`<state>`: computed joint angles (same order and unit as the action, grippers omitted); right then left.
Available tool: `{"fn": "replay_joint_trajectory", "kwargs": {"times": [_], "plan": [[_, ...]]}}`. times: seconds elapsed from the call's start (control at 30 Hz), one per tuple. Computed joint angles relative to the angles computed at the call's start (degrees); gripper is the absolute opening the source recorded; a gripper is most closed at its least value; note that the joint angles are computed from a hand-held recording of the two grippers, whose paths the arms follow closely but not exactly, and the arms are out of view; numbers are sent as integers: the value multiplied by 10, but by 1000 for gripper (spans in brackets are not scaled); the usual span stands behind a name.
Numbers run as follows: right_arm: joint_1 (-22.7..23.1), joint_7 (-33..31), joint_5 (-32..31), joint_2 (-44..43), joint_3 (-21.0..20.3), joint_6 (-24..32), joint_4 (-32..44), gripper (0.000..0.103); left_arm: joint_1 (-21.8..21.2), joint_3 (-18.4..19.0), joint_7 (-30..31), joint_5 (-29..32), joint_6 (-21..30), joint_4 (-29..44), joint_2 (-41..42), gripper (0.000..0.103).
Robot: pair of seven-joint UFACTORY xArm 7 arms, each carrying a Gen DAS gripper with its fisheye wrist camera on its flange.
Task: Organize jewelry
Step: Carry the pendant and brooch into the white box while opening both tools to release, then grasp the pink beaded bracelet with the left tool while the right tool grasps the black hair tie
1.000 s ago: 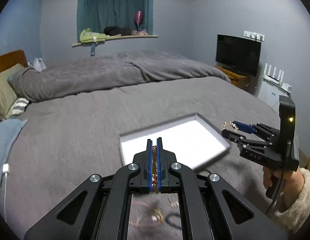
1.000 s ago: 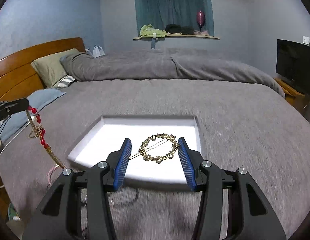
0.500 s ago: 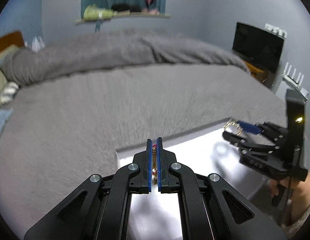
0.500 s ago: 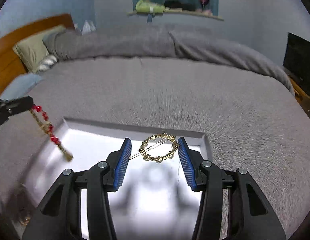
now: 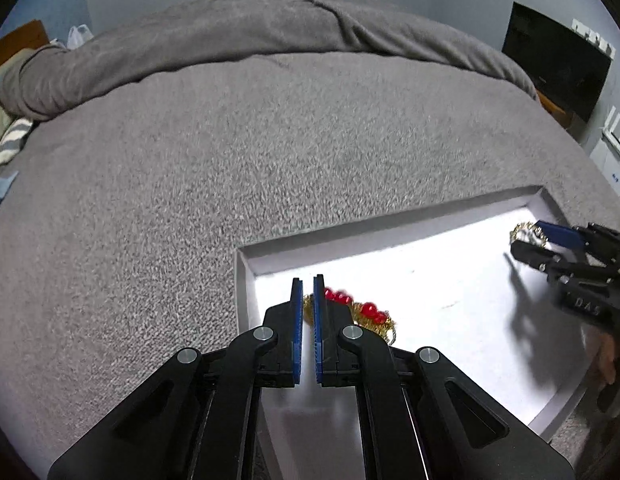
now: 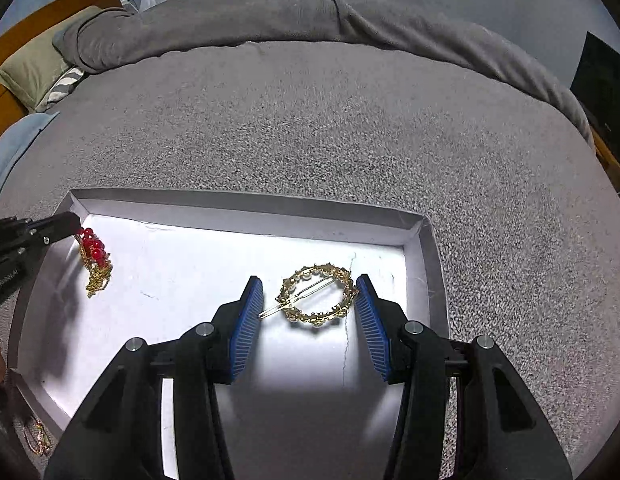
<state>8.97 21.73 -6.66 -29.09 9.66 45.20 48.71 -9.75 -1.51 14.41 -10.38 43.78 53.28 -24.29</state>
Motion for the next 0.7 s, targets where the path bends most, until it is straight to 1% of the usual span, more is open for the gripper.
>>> {"fn": "replay_joint_trajectory", "kwargs": {"times": [0.03,0.07,0.1,0.13,0.17,0.2,0.3,0.33,0.37,0.4,0.43,0.47,0.5,0.53,0.6,0.63,0.67,0.7], "plan": [[1,-1,3,0,-3,-3,-2,49,-1,0,1,-1,2,-5,-3,5],[3,-3,7,-1,-5,-4,-3,50,-2,1,3,-1,4,-6,-4,11],[3,-2,8,-2,-5,-5,-3,56,-3,1,5,-3,2,-8,-5,17],[1,0,7,-8,-5,-12,-7,57,-4,0,4,-3,-3,-12,-10,29],[1,0,8,-11,-5,-14,-8,59,-3,-1,3,-3,-11,-17,-15,33],[1,2,10,-18,-6,-20,-13,63,-4,0,3,-4,-13,-18,-18,33],[-4,13,10,-39,-3,-33,-24,68,-11,9,11,-18,-10,-25,-34,34],[-1,15,17,-51,-6,-38,-29,70,-12,10,11,-20,-9,-27,-41,37],[2,18,27,-68,-10,-44,-38,77,-11,9,10,-21,-10,-31,-48,46],[5,19,34,-85,-13,-47,-47,84,-11,10,8,-22,-11,-35,-59,52],[7,24,43,-112,-14,-57,-61,86,-10,10,4,-26,-21,-47,-78,63],[6,31,45,-141,-11,-64,-75,93,-10,10,-3,-29,-34,-58,-96,74],[2,38,44,-166,-6,-72,-87,99,-10,13,-6,-32,-44,-72,-117,78],[-5,51,41,-197,4,-80,-103,98,-11,16,-12,-38,-56,-91,-144,81],[-12,60,30,-226,23,-64,-107,98,-13,19,-25,-42,-62,-118,-184,86],[-10,58,24,-236,31,-52,-105,98,-11,19,-35,-43,-67,-139,-213,91],[-14,66,19,-253,43,-48,-110,98,-11,19,-41,-41,-71,-148,-225,94],[-17,79,16,-270,53,-49,-119,98,-8,15,-50,-37,-78,-160,-241,94]]}}
